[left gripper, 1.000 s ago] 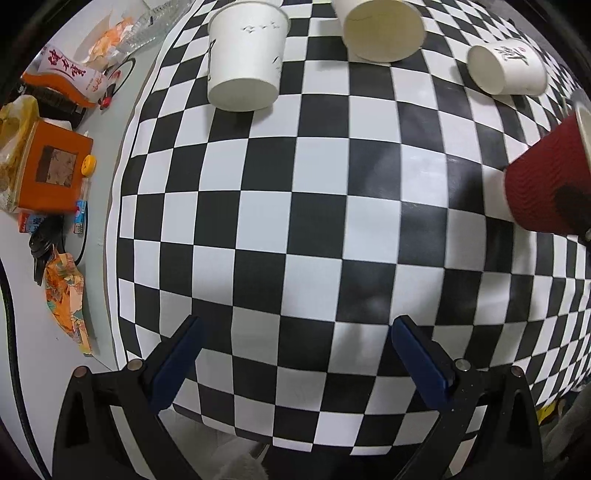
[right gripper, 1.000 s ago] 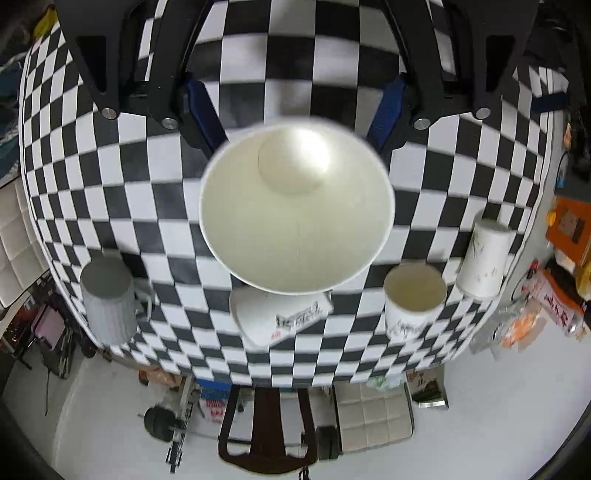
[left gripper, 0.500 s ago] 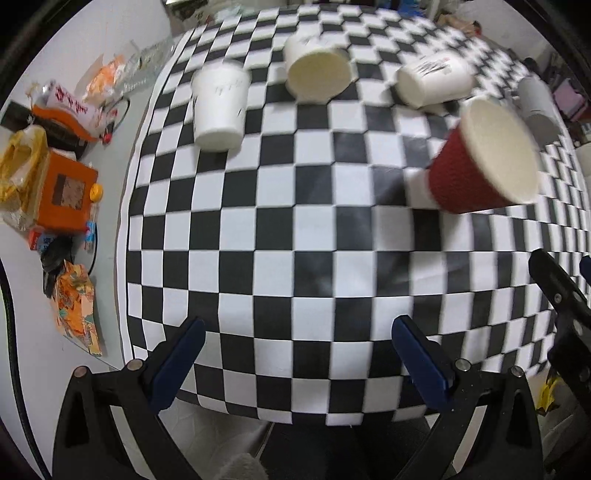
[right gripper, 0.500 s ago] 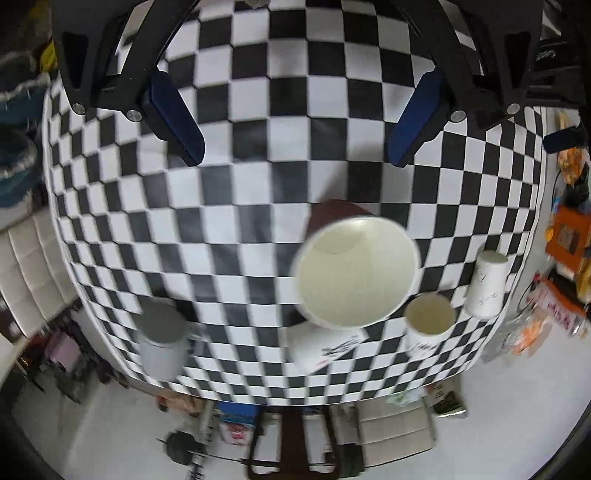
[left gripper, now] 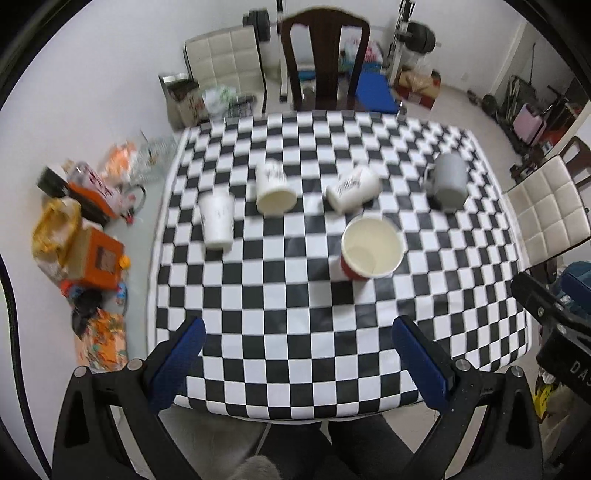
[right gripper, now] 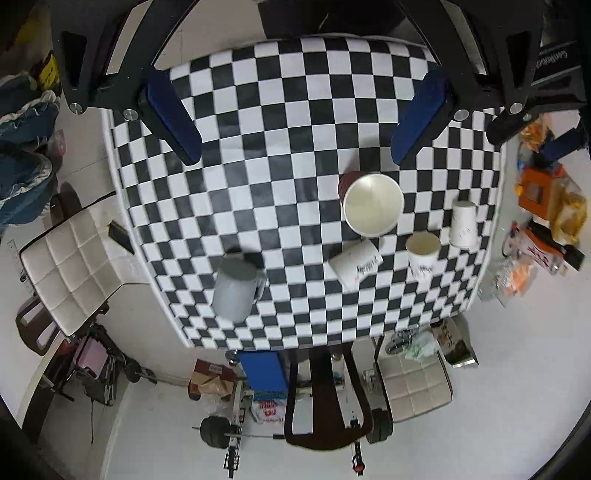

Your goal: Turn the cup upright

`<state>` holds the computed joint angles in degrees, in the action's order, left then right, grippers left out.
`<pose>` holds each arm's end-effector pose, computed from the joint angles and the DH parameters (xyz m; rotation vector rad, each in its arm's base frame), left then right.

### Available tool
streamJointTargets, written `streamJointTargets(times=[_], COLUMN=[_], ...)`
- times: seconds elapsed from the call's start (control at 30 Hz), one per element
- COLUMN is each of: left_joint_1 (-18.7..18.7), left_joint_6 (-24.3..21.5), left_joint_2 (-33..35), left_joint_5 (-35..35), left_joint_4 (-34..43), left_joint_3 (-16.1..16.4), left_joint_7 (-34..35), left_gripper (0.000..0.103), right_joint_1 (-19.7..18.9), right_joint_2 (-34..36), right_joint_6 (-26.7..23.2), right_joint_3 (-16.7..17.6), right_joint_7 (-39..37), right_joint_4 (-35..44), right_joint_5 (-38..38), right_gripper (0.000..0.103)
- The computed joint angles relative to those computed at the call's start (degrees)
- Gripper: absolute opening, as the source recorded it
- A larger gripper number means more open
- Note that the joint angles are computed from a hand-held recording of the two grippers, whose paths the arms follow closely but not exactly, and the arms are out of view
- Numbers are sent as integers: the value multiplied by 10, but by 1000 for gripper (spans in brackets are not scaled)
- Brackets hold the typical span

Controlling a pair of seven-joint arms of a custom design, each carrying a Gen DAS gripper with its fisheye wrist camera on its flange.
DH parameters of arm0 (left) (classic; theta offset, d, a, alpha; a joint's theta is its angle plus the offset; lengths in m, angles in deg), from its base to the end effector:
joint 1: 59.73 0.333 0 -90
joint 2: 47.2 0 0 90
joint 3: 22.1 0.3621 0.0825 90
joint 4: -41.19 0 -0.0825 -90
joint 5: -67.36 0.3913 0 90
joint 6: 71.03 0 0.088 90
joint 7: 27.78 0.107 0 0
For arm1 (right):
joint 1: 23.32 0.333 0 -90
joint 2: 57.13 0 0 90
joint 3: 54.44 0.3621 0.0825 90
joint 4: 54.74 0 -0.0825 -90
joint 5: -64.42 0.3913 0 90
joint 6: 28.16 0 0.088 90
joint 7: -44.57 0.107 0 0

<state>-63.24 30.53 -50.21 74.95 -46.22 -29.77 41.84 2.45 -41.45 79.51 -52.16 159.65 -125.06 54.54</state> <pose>0.5516 -0.1001 0.7435 -2.1713 1.8627 -0.2777 0.6112 0.3054 0.7031 -2.0538 1.9163 -0.3888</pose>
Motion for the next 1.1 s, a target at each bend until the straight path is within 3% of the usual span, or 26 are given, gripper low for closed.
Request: streamJointTargets(times=[0.57,0.9,1.1], left_joint_1=[-18,-22,-23], left_joint_6=[-85,-116,-121], left_joint_2=[4,-1,-4], left_joint_5=[54,48,49], left_joint_4=[130,124,120], left_joint_3=[-15,-15,-16], left_joint_7=[-60,-74,-77], left_gripper=[103,103,103], right_joint_1=[15,27,24], right_joint_2=[14,29,23], right_joint_6=[-125,-167,-169], right_joint_3=[-5,-10,-12], right_joint_7=[-45,-58,-66], right_joint_4=[193,234,219], right_joint_5=[-6,-16,-10], right_gripper=[103,103,103])
